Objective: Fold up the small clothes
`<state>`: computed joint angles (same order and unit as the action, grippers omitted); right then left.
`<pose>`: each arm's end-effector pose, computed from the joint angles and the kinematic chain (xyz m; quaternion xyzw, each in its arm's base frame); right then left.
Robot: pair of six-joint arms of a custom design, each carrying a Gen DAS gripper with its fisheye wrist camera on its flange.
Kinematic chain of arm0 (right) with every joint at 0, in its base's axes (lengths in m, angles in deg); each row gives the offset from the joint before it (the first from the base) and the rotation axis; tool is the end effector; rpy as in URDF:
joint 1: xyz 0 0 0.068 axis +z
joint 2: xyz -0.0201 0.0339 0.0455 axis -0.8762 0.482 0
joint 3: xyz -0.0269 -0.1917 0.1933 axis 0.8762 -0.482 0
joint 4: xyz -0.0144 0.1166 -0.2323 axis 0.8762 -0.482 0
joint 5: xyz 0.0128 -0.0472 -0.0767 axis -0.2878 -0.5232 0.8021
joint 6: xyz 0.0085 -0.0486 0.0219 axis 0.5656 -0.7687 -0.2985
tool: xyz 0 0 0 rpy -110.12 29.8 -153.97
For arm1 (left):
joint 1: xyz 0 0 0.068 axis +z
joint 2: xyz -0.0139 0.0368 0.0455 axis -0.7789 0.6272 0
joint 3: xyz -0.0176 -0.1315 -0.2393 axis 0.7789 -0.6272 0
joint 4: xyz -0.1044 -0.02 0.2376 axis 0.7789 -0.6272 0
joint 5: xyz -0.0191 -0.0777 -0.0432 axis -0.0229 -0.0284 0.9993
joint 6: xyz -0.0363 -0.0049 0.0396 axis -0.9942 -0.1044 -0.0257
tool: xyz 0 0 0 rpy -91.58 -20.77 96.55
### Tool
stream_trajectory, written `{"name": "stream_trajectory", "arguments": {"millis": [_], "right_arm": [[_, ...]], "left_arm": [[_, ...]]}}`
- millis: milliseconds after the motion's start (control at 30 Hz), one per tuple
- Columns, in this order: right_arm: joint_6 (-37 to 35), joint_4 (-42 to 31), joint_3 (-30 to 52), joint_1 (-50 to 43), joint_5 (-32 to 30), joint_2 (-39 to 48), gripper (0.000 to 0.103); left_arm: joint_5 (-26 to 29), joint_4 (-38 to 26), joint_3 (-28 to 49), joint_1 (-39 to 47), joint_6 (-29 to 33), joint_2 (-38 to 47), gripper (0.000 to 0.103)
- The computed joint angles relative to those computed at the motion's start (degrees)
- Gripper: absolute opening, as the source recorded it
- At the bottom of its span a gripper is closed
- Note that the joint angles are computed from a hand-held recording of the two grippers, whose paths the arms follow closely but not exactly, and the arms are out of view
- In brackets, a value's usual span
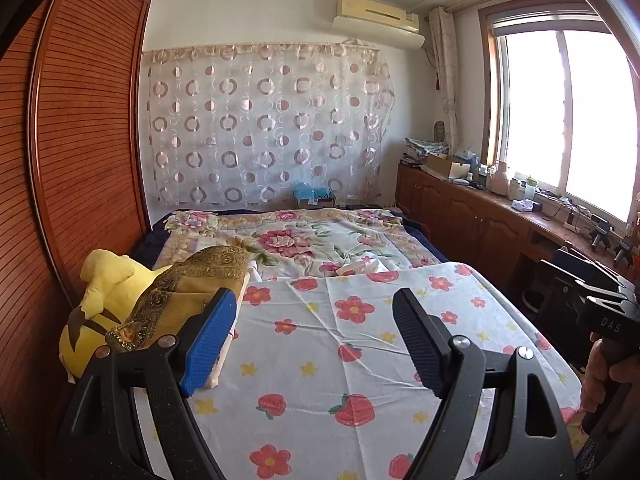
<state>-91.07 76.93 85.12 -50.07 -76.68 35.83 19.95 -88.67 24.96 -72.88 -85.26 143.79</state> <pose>0.3199 0.0732 0.2649 -0.1799 0.7801 0.1604 0.5774 0.2967 -0.1019 0.2844 -0.0648 0.8307 0.0129 0.5529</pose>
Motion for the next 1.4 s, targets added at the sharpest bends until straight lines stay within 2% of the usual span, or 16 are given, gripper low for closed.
{"name": "stream_trajectory", "arguments": {"millis": [167, 1400], "right_arm": [[0.7, 1.9, -1.3, 0.3, 0.1, 0.5, 0.082], [-0.9, -1.0, 2.5, -3.1, -3.6, 2.6, 0.082]], "left_arm": [[0.0, -0.2, -0.2, 0.1, -0.1, 0.3, 0.081], [-0.2, 0.0, -0.5, 0.4, 0.0, 0.5, 0.081]]}}
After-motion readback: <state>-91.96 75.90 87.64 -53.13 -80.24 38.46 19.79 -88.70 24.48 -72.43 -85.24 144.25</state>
